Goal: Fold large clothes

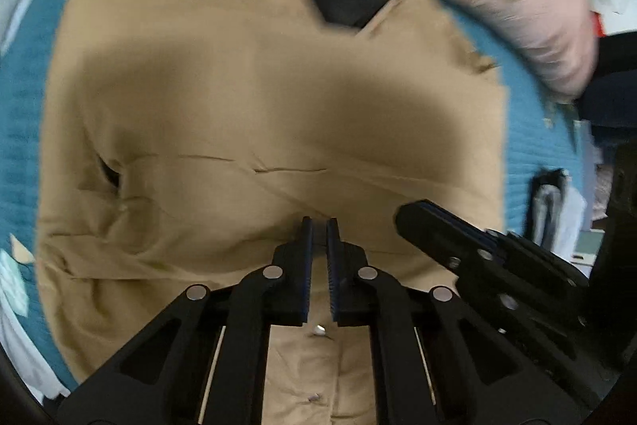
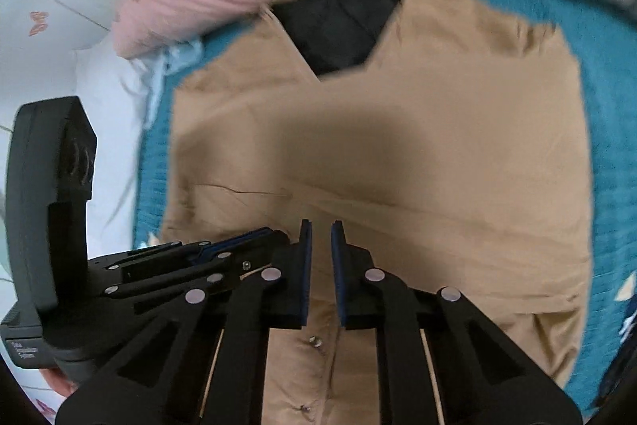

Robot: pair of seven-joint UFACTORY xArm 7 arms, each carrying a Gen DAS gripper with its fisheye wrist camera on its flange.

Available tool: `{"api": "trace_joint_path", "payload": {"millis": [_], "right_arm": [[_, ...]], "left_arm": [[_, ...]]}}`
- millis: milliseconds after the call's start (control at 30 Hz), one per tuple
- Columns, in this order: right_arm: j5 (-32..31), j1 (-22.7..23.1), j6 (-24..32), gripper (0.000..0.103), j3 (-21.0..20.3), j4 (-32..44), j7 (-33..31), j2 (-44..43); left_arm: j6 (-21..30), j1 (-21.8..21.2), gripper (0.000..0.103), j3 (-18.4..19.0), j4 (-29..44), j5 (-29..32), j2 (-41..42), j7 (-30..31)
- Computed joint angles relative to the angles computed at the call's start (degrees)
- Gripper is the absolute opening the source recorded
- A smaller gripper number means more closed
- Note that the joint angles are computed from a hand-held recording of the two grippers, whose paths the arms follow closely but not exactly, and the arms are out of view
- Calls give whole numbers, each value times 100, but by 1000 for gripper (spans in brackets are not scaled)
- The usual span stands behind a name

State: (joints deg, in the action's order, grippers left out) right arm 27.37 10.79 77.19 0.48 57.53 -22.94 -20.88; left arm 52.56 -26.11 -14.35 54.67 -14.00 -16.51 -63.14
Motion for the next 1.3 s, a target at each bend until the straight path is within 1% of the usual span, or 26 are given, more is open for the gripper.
{"api": "trace_joint_path", "payload": {"millis": [67, 100, 133, 200, 233, 300, 333, 367, 433, 467, 567, 600, 667, 733, 800, 867, 900, 967, 1067, 1167, 1233, 1300], "right_arm": [[-38, -32, -42, 7, 33, -127, 135, 187], [-95, -56, -182, 1, 75, -273, 213, 253], [-69, -63, -298, 0, 72, -377, 204, 256], [117, -69, -380, 0, -3, -484, 137, 269], [189, -87, -295, 0, -47, -453, 159, 291], [160, -114, -189, 0, -55, -356, 146, 298], [-45, -135, -286, 0, 14, -343, 146, 207], [-275, -162, -428, 0, 73, -345, 151, 99], [-652, -225, -512, 0, 94, -276, 198, 25], [-868, -278, -551, 0, 94, -241, 242, -2], [-1461, -485, -656, 0, 18, -168, 305, -66], [-1715, -582, -731, 0, 21, -159, 383, -72], [-2024, -736, -820, 0, -42, -152, 453, -31], [-2041, -849, -812, 0, -160, -108, 500, 100], [-2093, -931, -910, 0, -212, -183, 496, 223], [-2002, -953, -1143, 0, -257, -400, 361, 293], [-1961, -960, -1255, 0, -254, -485, 344, 272], [-1993, -984, -1219, 0, -224, -453, 401, 259], [-1947, -989, -950, 1, -207, -163, 525, 289], [-1623, -970, -917, 2, -349, 75, 321, 159], [-1409, -903, -1037, 2, -343, 173, 244, 14], [-1003, -743, -857, 2, -377, 412, 123, 65]], "left_arm": [[-192, -30, 2, 47, -282, -218, 33, 49], [-347, -37, 2, 53, -417, -272, -22, 61], [-462, -48, 2, 69, -516, -334, -83, 85], [-501, -63, 2, 120, -572, -412, -155, 192], [-469, -64, 2, 132, -550, -412, -156, 246], [-150, -3, 2, 101, -344, -206, -124, 218], [97, 49, 2, 55, -189, -10, -77, 131], [469, 112, 2, -14, 37, 306, -31, 27], [912, 168, 2, -60, 249, 609, -44, -68], [1063, 197, 2, -44, 267, 659, -110, -118], [1249, 294, 2, 55, 116, 592, -384, -192], [1271, 324, 2, 77, 53, 583, -459, -182], [1204, 350, 2, 108, -121, 480, -568, -145], [1109, 347, 2, 112, -342, 374, -673, -101], [881, 339, 2, 79, -539, 308, -642, -77], [687, 343, 2, 49, -657, 319, -648, -91], [686, 344, 2, 57, -660, 320, -650, -90], [855, 350, 2, 92, -559, 323, -630, -53], [1250, 396, 2, 54, -211, 508, -547, -93], [1286, 419, 3, 91, -101, 487, -662, -59], [1354, 475, 3, 88, 23, 598, -721, -37], [1282, 507, 3, 108, 107, 613, -784, 37]]}}
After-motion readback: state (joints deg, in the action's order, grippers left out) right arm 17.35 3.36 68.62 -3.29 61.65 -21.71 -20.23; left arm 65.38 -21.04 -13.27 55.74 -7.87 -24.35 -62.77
